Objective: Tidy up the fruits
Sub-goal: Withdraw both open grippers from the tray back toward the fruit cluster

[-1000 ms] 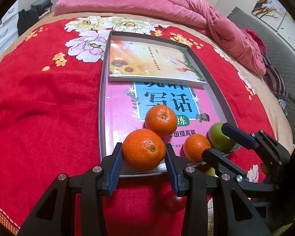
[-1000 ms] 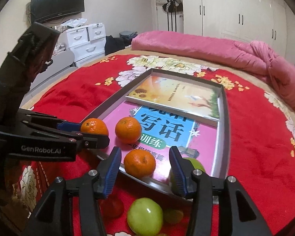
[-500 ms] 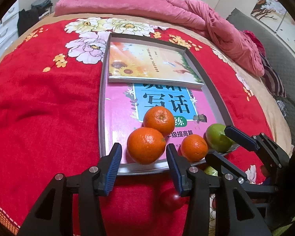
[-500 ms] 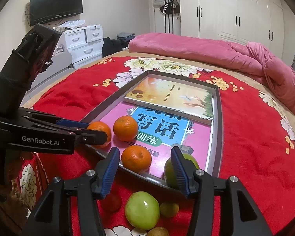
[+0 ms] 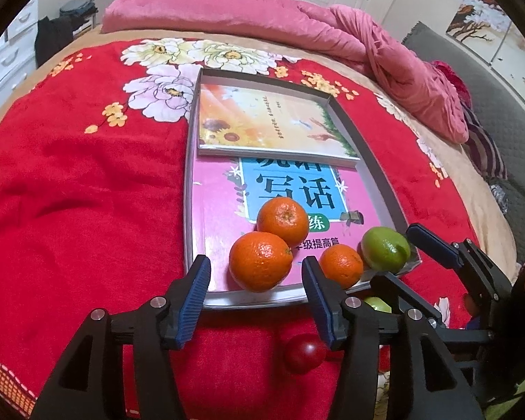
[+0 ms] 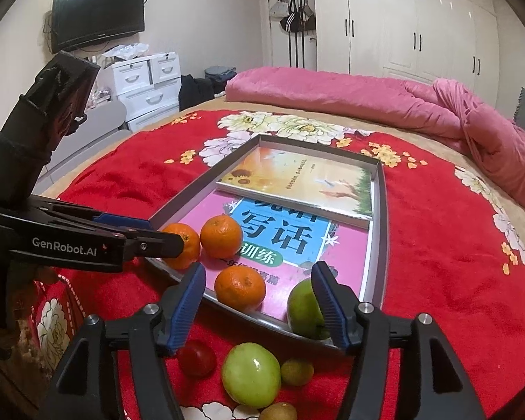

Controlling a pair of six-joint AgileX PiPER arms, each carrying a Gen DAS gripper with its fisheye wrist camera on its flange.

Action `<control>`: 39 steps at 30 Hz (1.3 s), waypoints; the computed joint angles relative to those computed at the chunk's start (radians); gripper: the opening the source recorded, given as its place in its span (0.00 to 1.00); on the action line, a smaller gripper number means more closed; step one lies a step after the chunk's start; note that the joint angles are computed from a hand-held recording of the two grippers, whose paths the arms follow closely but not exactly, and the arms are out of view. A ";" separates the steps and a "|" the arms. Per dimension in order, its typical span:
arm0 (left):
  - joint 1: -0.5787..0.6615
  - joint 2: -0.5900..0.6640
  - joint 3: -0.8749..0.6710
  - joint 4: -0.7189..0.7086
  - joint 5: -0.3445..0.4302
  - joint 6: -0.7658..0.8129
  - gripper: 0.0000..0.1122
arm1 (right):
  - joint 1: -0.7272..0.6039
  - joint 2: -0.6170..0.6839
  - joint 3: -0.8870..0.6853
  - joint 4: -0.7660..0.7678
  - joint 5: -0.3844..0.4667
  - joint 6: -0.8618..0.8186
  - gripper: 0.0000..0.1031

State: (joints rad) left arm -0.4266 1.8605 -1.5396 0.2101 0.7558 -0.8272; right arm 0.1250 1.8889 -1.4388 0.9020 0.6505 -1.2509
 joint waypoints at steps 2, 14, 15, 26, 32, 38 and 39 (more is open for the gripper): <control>-0.001 -0.007 0.002 0.006 -0.001 -0.008 0.56 | -0.002 -0.006 0.005 0.015 -0.006 -0.011 0.64; -0.019 -0.038 0.009 0.027 -0.002 -0.030 0.64 | -0.021 -0.041 0.041 0.088 -0.026 -0.058 0.75; -0.021 -0.040 0.009 0.029 0.000 -0.032 0.64 | -0.024 -0.043 0.043 0.094 -0.025 -0.060 0.76; -0.039 -0.078 0.011 0.049 0.024 -0.049 0.72 | -0.079 -0.065 0.043 0.154 -0.009 -0.062 0.87; -0.051 -0.096 0.013 0.058 0.027 -0.053 0.72 | -0.107 -0.076 0.043 0.168 -0.006 -0.047 0.87; -0.059 -0.105 0.021 0.051 0.027 -0.042 0.72 | -0.143 -0.088 0.046 0.163 0.027 -0.022 0.87; -0.059 -0.105 0.022 0.050 0.026 -0.041 0.72 | -0.148 -0.087 0.043 0.151 0.035 -0.005 0.87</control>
State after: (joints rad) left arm -0.4859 1.7556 -1.5176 0.2603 0.7823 -0.8687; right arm -0.0228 1.8021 -1.3963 1.0535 0.6856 -1.2560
